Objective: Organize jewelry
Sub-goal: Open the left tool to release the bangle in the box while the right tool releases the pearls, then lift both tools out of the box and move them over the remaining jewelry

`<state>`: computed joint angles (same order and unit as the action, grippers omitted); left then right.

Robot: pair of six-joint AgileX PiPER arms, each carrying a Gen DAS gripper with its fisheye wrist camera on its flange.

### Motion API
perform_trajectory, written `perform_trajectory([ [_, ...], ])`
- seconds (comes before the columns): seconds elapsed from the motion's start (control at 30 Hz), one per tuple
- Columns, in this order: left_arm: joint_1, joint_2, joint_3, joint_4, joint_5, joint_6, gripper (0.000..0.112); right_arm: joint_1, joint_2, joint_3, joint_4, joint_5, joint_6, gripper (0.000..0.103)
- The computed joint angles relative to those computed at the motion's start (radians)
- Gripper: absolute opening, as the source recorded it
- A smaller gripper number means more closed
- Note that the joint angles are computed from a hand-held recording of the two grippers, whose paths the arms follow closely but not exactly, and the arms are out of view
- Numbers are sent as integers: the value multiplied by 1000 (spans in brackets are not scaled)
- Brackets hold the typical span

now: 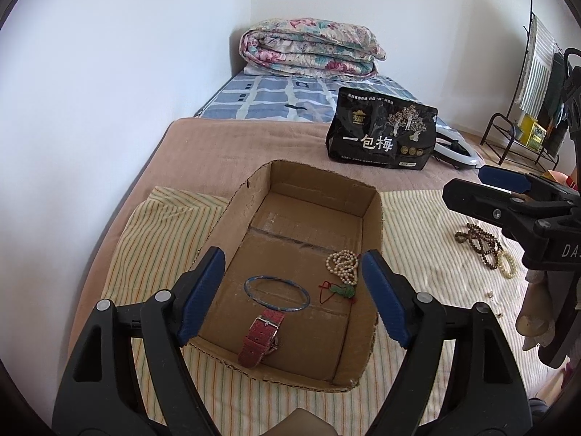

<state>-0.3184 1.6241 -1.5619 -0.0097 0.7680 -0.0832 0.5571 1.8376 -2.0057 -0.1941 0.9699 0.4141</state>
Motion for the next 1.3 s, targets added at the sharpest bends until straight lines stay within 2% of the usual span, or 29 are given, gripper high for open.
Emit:
perform_trajectory([
  [0.67, -196, -80, -38, 158, 38, -154, 80, -49, -284, 290, -45, -60, 49, 103],
  [1.3, -402, -49, -112, 270, 74, -274, 80, -199, -564, 546, -45, -52, 14, 103],
])
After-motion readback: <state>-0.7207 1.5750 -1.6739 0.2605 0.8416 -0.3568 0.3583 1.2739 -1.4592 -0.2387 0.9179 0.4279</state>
